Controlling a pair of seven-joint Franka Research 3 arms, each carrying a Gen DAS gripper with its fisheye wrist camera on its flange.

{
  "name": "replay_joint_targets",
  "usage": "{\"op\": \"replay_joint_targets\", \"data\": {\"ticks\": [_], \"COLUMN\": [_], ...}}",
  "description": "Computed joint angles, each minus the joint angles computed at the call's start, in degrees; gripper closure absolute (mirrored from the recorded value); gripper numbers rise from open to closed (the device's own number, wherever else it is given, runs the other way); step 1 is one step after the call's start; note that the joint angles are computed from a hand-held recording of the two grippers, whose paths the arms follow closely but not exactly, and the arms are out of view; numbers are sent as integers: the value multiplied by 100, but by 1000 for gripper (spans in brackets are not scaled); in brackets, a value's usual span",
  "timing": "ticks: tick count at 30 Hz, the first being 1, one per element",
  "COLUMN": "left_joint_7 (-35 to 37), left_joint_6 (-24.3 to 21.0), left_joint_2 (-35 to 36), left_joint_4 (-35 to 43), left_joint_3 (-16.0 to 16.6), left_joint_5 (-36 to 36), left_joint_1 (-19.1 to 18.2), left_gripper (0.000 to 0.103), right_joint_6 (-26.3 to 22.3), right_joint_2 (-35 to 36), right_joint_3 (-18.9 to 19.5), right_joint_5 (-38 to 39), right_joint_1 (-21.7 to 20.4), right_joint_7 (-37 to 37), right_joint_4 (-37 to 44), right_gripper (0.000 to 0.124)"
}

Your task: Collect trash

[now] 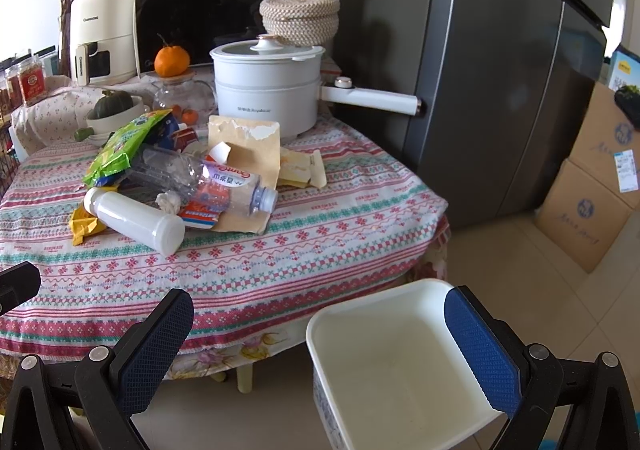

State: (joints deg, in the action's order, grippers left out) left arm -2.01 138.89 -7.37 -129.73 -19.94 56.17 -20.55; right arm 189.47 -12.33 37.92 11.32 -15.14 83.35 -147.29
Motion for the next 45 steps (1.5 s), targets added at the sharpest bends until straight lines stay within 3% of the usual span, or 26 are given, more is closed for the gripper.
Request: {"op": "replay_joint_targets", "data": {"ticks": [12,16,20,23,25,26,29,32,34,37,40,45], "left_joint_7": [-212,-47,427,977,1340,1522,1892,1914,1739,1857,1804,1901], "left_joint_6": [-104,284,877,939,662,622,549,586,662,467,218,-197], "left_joint_2": [-58,-91,-154,-64,110,207,582,1031,1356,1920,2340,2917], "left_joint_4": [-66,-153,-253,-155,57,150,479,838,1052,1529,1971,2647], "left_joint_3": [-10,119,313,409,432,471,604,754,887,1064,1277,1530], "left_joint_5": [52,-127,-550,-940,-1096,-1144,-1224,-955,-558,-280,34,484], "left_joint_1": [12,91,270,428,516,563,698,787,795,740,609,383], "left_gripper": [0,0,0,0,0,0,4,6,8,17,19,20], "right_joint_6": [11,-153,-561,-795,-1114,-1305,-1817,-2578,-2814,-2775,-3543,-4337], "right_joint_2": [-12,15,21,113,273,364,773,1376,1773,2233,2700,3113], "right_joint_3": [120,-105,-57,-653,-1439,-1660,-1840,-2105,-2245,-2414,-2807,-3063], "right_joint_5": [-66,-126,-556,-626,-225,-163,-469,-69,144,447,95,752], "right_joint_1": [-107,93,-50,557,1414,1644,1782,2024,2139,2284,2565,2673], "right_joint_7": [61,34,136,-92,-624,-727,-635,-959,-1025,-1262,-1023,-1107], "right_joint_4": [-44,30,287,553,870,1064,1731,2578,3015,3291,3787,4425], "right_gripper": [21,21,21,21,21,21,21,21,21,21,21,21]}}
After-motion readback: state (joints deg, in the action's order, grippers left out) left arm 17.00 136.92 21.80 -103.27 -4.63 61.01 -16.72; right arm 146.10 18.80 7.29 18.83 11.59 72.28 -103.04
